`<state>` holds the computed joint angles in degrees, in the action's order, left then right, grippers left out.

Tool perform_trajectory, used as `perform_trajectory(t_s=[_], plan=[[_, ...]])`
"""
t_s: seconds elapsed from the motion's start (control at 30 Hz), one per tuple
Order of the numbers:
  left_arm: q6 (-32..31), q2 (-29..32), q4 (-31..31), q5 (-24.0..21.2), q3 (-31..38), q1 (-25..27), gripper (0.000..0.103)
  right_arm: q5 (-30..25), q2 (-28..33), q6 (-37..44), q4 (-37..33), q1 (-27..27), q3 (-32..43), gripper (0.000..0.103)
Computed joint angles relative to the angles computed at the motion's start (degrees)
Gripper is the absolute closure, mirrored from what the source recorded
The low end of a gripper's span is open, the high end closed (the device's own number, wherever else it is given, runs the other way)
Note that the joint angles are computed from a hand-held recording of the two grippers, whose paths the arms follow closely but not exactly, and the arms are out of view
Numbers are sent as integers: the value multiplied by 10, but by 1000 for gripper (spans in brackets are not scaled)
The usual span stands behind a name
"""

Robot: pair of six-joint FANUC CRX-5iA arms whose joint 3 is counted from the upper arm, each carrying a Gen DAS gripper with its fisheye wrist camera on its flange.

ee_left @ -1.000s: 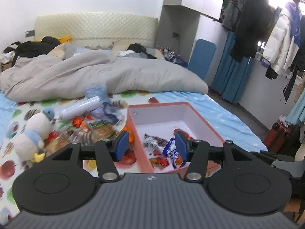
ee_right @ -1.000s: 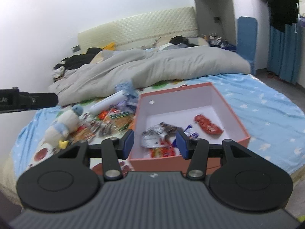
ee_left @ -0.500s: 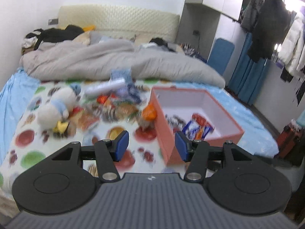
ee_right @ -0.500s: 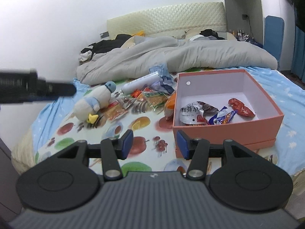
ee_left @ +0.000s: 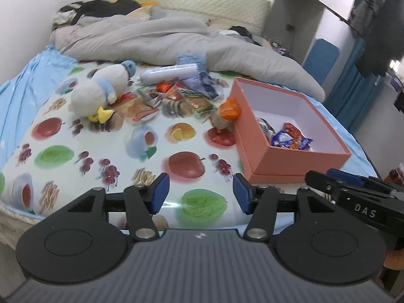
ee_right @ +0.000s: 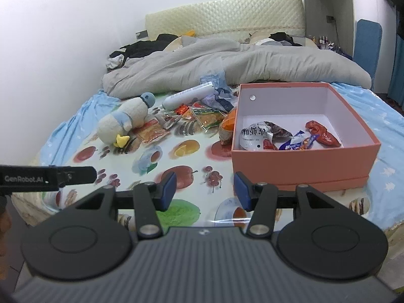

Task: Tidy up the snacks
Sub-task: 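Withdraw both open tools from the box back toward the snack pile, then close the right tool on the orange snack bag beside the box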

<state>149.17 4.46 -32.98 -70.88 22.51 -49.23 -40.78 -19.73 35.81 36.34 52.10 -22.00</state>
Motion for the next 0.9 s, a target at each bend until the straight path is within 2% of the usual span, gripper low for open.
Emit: perform_trajectory(t_s=[0.27,0.47,0.57,0.7,0.8,0.9], plan=[[5,-4,39,46,-43,71,35,13,62,-72,64,-10,16,50],[-19,-10,96,104,-94,153,34,25,126,-86,70,-9,52,50],[-32,-13,150,160,-133,204,34,28,158,-94,76,-8,71,50],[-29,-4,189,213,-164,252,34,38,198,-105,90,-16,92,50],[-63,7,242,267,-190,285,34,47,233,-123,100,-24,110,50],[-97,28,294,314,-206,310,34,56,263,-179,154,-34,111,50]])
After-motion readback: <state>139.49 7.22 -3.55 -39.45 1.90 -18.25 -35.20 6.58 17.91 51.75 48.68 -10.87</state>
